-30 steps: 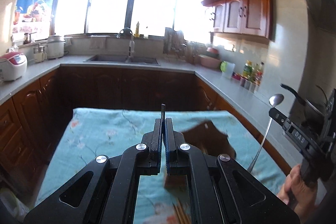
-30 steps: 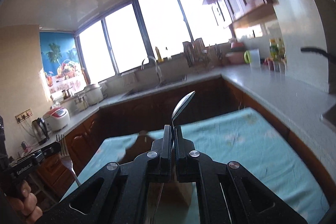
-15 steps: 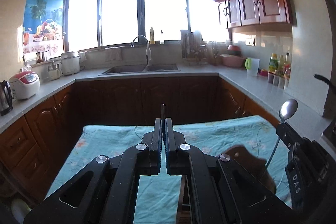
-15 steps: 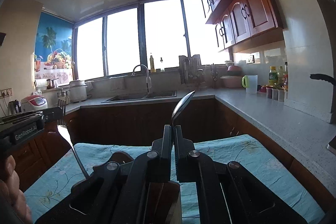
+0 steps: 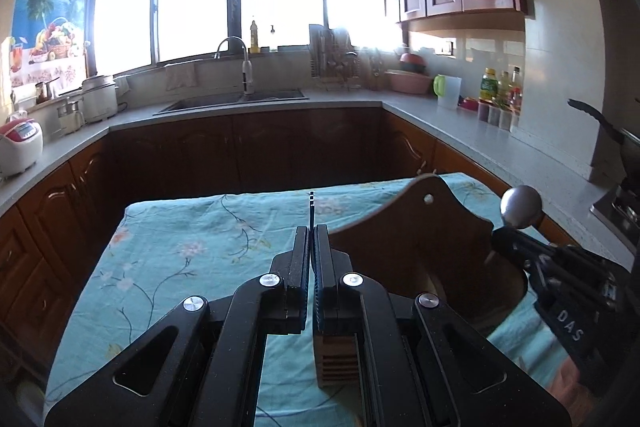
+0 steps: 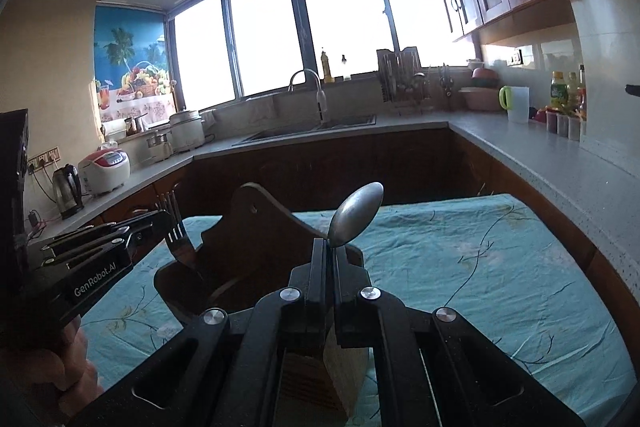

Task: Organize utensils
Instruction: 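Lower the fork into the wooden holder and open the left tool while the right tool releases the spoon there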

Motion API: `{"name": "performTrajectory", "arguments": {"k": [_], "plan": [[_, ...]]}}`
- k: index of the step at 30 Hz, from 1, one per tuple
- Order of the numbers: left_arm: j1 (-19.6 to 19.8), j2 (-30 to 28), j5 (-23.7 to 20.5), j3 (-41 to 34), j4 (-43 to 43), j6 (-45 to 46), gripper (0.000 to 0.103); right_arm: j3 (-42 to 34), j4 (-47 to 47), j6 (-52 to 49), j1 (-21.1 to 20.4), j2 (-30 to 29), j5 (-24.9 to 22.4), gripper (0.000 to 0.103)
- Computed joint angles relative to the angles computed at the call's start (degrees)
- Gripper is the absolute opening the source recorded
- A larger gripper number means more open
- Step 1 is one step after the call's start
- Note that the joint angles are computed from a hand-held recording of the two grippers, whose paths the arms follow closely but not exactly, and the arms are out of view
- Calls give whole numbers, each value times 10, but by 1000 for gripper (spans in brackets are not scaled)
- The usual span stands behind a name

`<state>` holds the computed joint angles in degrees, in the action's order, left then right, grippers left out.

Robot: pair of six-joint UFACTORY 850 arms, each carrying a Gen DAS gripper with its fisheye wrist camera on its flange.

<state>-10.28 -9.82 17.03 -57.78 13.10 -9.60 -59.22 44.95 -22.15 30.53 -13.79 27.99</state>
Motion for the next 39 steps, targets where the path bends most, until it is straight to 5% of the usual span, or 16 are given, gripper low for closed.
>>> {"name": "performTrajectory", "arguments": {"k": [12, 15, 16, 18, 20, 24, 29, 39], "plan": [[-4, 4, -28, -4, 12, -13, 2, -3, -8, 12, -16, 6, -48, 7], [1, 14, -29, 0, 66, -75, 13, 1, -4, 21, -17, 13, -50, 10], [2, 20, -30, 4, 81, -94, 20, 3, -4, 28, -18, 17, -52, 17], [5, 36, -19, 19, 66, -87, 51, 14, -42, 76, -21, 28, -54, 47], [8, 54, -10, 36, 52, -76, 55, 29, -49, 90, -18, 42, -41, 71], [25, 100, 1, 80, 51, -94, 82, 65, -53, 121, -13, 78, -31, 82], [57, 157, 6, 141, 114, -173, 85, 134, -4, 120, 10, 143, 20, 100], [100, 259, -2, 256, 329, -401, 86, 223, 157, 24, 80, 236, 42, 101]]}}
